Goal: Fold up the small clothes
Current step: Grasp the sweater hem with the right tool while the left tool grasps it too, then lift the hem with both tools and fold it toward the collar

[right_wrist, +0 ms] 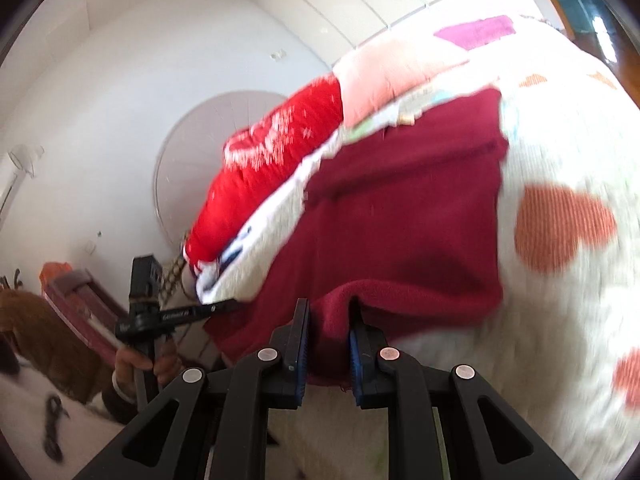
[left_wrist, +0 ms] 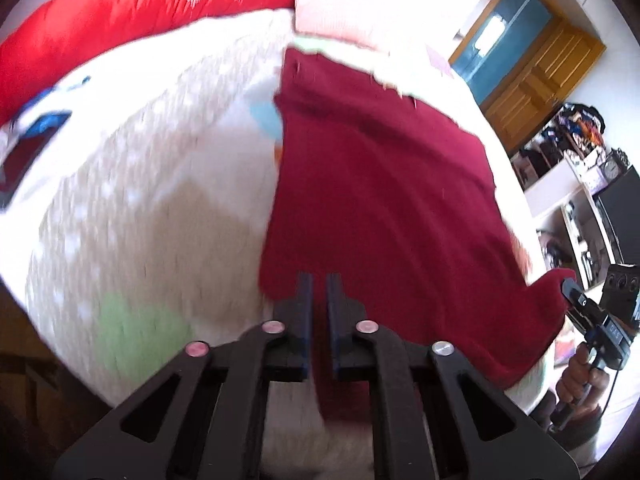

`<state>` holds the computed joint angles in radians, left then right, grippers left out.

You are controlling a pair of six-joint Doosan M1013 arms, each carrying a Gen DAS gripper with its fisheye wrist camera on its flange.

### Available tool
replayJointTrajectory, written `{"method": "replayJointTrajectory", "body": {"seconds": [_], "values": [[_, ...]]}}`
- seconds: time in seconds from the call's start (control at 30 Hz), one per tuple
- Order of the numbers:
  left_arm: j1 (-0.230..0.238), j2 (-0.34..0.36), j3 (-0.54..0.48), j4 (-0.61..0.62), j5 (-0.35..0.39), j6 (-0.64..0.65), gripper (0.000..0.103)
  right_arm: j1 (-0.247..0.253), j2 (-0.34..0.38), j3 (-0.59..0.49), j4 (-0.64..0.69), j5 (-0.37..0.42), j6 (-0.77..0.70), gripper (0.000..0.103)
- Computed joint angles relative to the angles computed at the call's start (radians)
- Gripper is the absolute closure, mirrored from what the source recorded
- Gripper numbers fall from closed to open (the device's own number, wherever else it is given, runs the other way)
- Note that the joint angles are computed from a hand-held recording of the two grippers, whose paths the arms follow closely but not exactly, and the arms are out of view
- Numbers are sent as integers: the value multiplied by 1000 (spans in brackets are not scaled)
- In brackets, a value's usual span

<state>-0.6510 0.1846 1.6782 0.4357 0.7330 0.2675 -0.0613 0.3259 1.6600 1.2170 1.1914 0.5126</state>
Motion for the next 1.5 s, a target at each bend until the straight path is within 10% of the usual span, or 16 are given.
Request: {"method": "replayJointTrajectory", "body": {"seconds": [0.37,0.53,0.73,0.93,1.1,1.5], "values": [[107,15,-14,-285,-121,205,97,57,121,-202,-8,-90,73,87],[122,-34,66,-409,-154,152,43,64,129,-204,-34,-81,76,87],[111,-67,136,-597,-229,184,39,55,122,-189,-18,-79,75,87],[102,-42,136,-823,-283,359,40,50,106,-172,-12,-84,54,87],[68,-2,37,-498,-170,267,89,47,106,-172,-16,-86,60,87],[195,146,-190,-240,-217,200,97,88,174,-336,-55,-272,151,87]]}}
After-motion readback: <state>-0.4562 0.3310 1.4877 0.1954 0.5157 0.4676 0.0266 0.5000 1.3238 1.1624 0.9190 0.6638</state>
